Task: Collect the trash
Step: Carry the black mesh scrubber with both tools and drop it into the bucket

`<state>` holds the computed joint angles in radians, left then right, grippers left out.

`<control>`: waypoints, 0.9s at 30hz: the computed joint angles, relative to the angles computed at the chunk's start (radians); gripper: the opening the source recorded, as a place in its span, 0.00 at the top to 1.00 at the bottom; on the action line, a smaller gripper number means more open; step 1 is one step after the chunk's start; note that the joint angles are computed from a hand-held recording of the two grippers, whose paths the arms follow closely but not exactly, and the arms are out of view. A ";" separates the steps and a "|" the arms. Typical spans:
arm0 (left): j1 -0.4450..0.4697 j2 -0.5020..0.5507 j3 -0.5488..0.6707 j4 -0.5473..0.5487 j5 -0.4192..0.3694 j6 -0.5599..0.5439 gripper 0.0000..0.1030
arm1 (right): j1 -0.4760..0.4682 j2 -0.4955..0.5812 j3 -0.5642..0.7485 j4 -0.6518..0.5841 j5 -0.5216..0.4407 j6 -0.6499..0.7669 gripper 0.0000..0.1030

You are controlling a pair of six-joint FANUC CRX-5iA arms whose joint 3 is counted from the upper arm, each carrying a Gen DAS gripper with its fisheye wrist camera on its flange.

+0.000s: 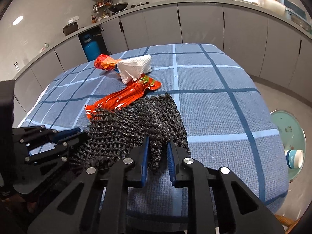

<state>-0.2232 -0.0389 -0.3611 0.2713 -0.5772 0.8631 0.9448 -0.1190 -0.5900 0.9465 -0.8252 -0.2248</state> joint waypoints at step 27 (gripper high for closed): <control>-0.167 0.012 0.058 0.312 0.245 -0.267 0.93 | 0.029 -0.199 -0.138 0.150 -0.301 -0.235 0.83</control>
<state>-0.3900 -0.0271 -0.3035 0.5829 -0.3322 0.5964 0.9742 -0.3182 -0.7282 1.0966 -1.1259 -0.4595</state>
